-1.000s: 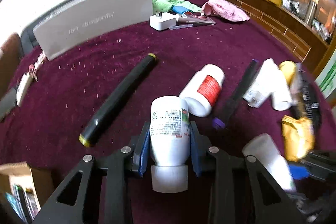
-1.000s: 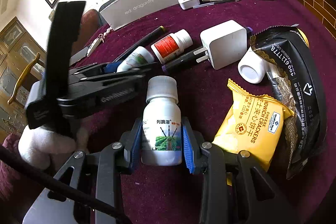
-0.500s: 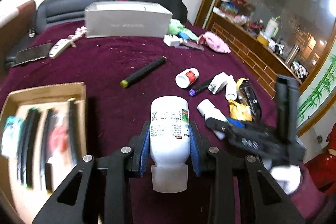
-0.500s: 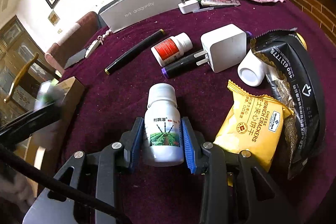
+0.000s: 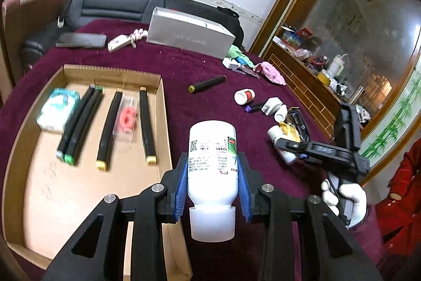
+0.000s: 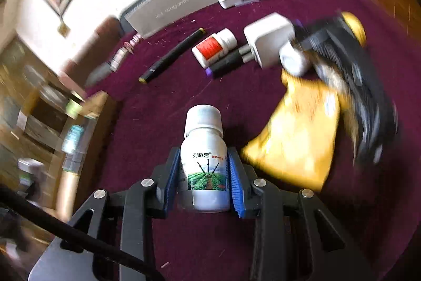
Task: Organize objects
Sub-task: 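Carry both white bottles to the box and release them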
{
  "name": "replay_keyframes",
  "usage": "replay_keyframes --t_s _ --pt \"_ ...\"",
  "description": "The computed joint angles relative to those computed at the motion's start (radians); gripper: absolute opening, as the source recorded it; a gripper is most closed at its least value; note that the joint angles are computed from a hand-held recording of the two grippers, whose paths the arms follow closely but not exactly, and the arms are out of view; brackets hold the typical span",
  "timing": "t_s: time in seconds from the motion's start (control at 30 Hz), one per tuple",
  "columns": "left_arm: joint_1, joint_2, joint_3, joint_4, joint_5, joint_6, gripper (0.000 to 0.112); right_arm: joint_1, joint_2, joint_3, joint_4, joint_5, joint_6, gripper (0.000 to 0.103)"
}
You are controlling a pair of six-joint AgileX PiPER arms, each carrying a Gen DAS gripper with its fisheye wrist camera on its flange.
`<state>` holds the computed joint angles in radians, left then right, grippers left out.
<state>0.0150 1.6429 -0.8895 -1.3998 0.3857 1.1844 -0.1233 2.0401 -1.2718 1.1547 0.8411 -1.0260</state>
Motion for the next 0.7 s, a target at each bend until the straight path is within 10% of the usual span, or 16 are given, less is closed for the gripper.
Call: replay_keyframes --t_s 0.23,0.7 --pt "0.028 -0.035 0.059 -0.137 0.028 0.103 0.029 -0.159 0.055 0.066 0.121 0.328 -0.055 0.032" --pt "0.276 -0.130 0.139 -0.122 0.033 0.132 0.029 0.081 -0.041 0.037 0.126 0.346 0.020 0.033"
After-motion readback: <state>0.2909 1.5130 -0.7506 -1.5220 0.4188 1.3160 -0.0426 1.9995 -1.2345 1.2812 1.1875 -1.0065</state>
